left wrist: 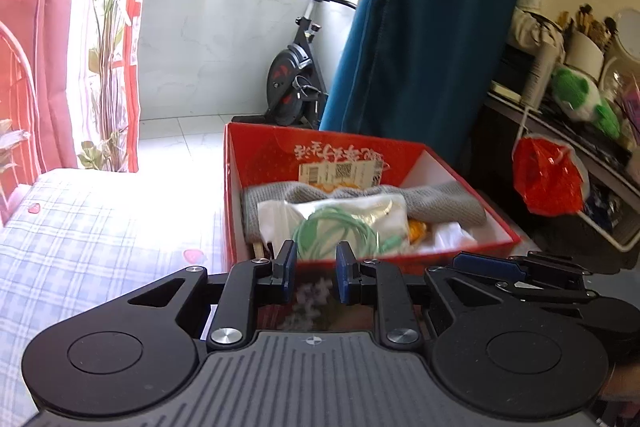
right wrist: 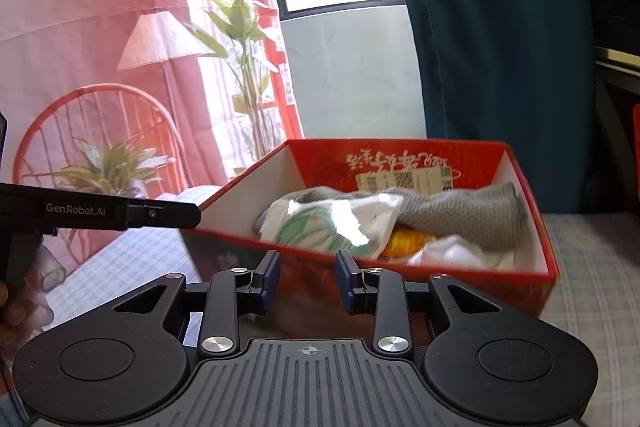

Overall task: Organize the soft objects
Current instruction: 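Move both open grippers down to the black eye mask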

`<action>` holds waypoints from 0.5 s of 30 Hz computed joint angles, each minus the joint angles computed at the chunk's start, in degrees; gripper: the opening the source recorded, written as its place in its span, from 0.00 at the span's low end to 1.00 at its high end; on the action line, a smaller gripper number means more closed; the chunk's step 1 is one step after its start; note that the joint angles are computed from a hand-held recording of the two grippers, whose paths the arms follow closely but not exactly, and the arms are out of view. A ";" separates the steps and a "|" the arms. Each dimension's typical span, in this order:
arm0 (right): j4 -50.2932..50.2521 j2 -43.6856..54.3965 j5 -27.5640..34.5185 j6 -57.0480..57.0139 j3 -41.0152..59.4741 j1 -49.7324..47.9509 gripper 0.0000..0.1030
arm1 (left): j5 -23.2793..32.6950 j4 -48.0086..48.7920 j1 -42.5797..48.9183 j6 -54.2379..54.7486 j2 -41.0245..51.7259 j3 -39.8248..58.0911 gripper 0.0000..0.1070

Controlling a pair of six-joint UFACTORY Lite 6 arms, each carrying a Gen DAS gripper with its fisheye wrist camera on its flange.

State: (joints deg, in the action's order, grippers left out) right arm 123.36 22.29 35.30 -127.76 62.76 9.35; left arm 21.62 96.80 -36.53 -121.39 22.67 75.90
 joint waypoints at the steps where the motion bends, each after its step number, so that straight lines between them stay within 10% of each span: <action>1: 0.14 -1.14 0.54 -0.72 -1.89 -0.17 0.29 | 0.42 -0.72 -0.62 0.77 -1.04 -1.27 0.23; 15: 5.23 -7.12 7.12 -10.96 -23.88 -4.17 0.29 | 4.12 4.27 -8.06 -12.58 -5.79 -17.28 0.31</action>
